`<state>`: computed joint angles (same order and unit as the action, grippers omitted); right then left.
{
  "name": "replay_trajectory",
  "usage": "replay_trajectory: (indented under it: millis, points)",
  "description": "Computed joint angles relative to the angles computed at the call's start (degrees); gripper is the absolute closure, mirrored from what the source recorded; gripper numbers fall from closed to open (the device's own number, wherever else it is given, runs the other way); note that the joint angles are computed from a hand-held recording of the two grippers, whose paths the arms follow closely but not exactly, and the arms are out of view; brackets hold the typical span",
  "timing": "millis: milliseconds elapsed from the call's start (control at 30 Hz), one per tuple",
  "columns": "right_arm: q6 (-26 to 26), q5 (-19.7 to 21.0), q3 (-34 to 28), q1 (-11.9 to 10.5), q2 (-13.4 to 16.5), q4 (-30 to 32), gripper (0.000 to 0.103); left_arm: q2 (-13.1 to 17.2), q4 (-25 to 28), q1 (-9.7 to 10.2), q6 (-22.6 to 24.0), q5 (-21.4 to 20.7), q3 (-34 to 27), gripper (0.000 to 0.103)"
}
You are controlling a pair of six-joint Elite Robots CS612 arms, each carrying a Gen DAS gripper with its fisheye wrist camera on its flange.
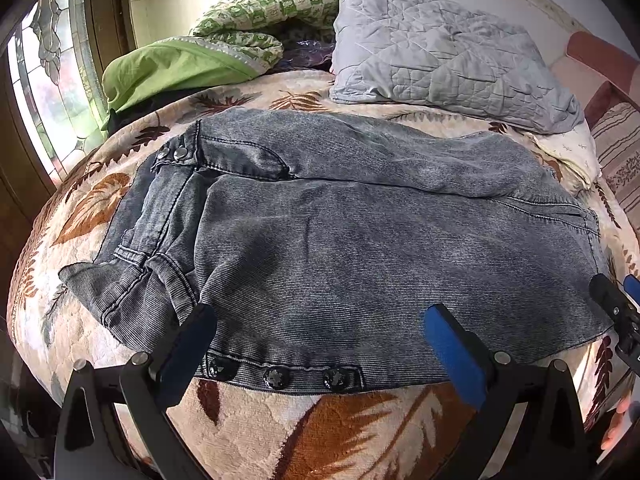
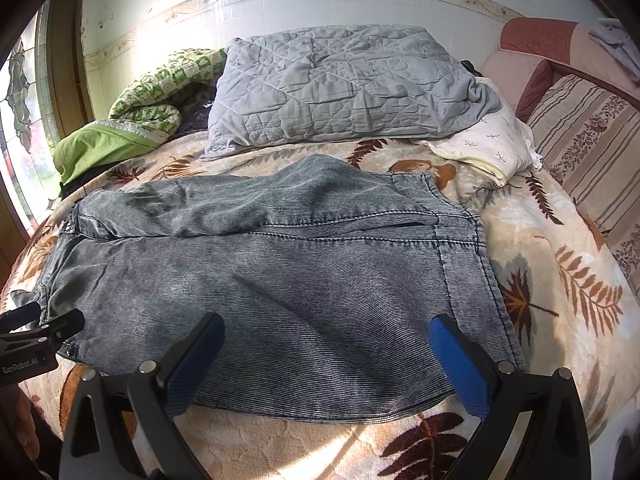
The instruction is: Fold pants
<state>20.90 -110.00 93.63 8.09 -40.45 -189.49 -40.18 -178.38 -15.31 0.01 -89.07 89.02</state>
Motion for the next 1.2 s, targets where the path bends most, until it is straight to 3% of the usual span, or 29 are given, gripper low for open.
replay_trajectory:
  millis: [667,800,833,900,1000,1100,1200]
  points:
    - [0.0,0.0,0.0,0.0,0.0,0.0,0.0,0.0,0.7,0.13,-0.2,-0.4,-0.2,0.0]
    - [0.8,1.3,0.5,-0.3,-0.3,-0.2,0.0,-0.6,-1.4,1.85,-4.8,-3.3,0.2,0.0]
    - [1.5,3.1,1.3,-0.7,-0.8,-0.4,0.0,-0.7,-2.6,2.65,-6.9,-4.1,0.3,0.0]
    - [5.5,10.5,3.9,-2.4,-2.5,-0.7,0.0,-0.7,-3.0,4.16,-11.2,-3.4,0.0,0.0]
    - [15.9,23.8,8.9,-5.6,-4.5,-3.2,0.0,0.1,3.0,6.58,-17.6,-3.6,-2.4,0.0]
    - [24.6,30.9,12.2,-8.6,-5.3,-4.0,0.0,1.4,9.9,8.21,-21.6,-5.2,-5.2,0.0]
    - [34.6,37.5,13.8,-11.8,-4.2,-8.0,0.0,2.3,11.7,9.05,-24.3,-7.6,-6.6,0.0]
